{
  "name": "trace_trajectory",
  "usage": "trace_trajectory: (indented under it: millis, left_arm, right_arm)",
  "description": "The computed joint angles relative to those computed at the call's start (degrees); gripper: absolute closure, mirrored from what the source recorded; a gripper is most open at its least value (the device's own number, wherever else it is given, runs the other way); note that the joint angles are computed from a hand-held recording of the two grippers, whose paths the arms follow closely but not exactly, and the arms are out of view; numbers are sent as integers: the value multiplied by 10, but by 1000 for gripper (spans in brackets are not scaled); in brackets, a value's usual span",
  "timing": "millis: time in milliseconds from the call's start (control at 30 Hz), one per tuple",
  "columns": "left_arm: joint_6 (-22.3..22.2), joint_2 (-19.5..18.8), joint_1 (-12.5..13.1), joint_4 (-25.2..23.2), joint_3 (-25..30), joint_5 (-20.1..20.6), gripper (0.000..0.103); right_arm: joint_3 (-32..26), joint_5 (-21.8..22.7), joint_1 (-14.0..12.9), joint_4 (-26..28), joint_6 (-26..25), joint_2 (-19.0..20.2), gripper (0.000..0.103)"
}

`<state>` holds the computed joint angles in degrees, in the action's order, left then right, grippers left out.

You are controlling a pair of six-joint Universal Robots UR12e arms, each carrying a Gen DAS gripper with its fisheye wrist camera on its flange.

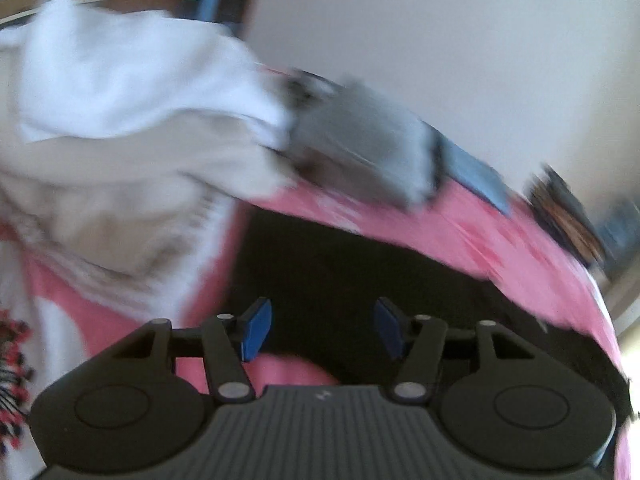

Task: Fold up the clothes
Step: 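Lower the black shirt onto the bed with both grippers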

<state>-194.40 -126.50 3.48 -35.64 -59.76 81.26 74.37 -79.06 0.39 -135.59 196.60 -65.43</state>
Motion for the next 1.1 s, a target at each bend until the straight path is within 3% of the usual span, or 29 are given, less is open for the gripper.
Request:
trace_trajectory:
  millis: [133,267,333,500,633,767,933,1067,1100]
  left_arm:
    - [87,10,-18,-31,-4,-59,42]
    - [162,16,-38,-50,-16,-84,42]
    - [193,17,-46,-56,-20,-86,42]
    - [247,7,-60,-71,-11,-86,42]
    - [279,-10,-69,-96,13,-79,42]
    - [328,-26,-81,-112,36,-71,42]
    - [420,-62,-101,-132,100,-78,42]
    - [446,-91,-117,-122,136,-97,42]
    - [439,-95,-119,-114,138,-101,42]
  right_arm:
    - [35,-51,-21,-58,93,-6,80]
    - [45,-62,-41,-110,177,2,78]
    - [40,-62,-46,-124,183,10,77]
    - [8,-68,-52,-136,172,39,61]
    - [-18,-81,-62,-146,212,63,60]
    - [-44,-64,-78,-149,269,89,60]
    - [-54,10,-91,-184,331,108,61]
    - [-69,26,-90,-175,317,122,61]
    - [-73,23,-89,-174,303,124,70]
